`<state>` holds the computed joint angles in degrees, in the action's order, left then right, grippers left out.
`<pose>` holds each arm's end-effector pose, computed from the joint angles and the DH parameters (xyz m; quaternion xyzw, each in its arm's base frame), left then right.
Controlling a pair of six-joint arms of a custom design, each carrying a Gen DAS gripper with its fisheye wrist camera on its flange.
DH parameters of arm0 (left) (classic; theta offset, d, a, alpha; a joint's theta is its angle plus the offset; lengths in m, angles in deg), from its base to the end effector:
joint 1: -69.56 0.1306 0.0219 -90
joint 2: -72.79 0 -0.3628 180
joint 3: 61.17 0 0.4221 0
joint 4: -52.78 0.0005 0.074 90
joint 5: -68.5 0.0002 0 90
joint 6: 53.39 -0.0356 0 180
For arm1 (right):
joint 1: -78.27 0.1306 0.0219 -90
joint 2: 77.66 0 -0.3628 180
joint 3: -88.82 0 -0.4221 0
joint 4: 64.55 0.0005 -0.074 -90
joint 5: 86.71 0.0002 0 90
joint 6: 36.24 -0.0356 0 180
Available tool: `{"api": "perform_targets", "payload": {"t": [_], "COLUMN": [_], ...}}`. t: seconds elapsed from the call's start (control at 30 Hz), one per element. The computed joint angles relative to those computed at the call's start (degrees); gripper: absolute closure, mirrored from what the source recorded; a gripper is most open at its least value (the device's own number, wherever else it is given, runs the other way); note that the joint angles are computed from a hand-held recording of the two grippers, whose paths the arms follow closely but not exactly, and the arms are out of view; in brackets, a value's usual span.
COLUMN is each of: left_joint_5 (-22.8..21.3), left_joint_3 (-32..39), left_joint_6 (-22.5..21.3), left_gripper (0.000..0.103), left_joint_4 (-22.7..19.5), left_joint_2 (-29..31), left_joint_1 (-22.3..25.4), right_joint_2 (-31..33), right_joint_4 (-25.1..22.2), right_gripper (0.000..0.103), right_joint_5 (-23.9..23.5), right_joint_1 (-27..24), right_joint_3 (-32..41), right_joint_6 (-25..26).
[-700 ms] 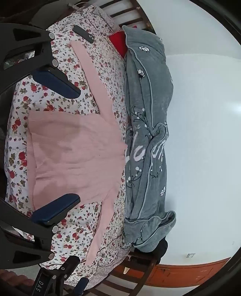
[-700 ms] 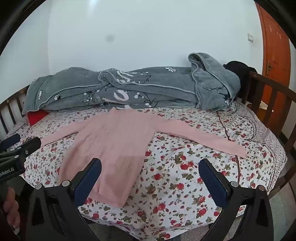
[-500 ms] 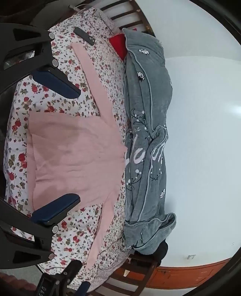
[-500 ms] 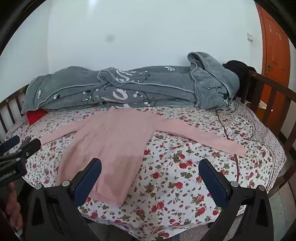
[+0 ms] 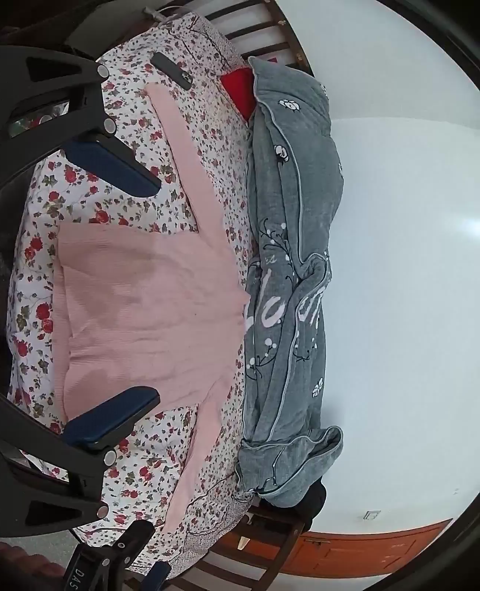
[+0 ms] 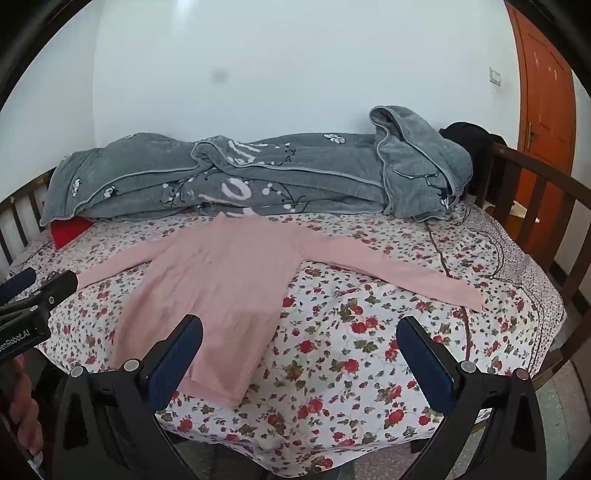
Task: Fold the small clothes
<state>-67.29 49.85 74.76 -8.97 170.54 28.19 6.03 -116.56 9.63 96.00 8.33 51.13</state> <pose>0.4270 -0.3428 0.5129 -0.1136 0.8649 0.0708 0.4837 0.4550 0.1408 0.5415 -0.0922 0.8860 0.0313 0.4534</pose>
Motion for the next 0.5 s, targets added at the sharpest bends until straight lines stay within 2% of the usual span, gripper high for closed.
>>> {"api": "perform_targets", "payload": {"t": [0.5], "left_joint_5": [0.1], "left_joint_3": [-0.3], "left_joint_6": [0.4], "left_gripper": [0.0], "left_joint_4": [0.1], "left_joint_2": [-0.3], "left_joint_1": [-0.1], "right_joint_2": [-1.0], "right_joint_4": [0.0], "right_gripper": [0.0], "right_joint_5": [-0.4], "right_joint_1": [-0.3], "right_joint_3": [-0.4], "right_joint_6": [-0.4]}}
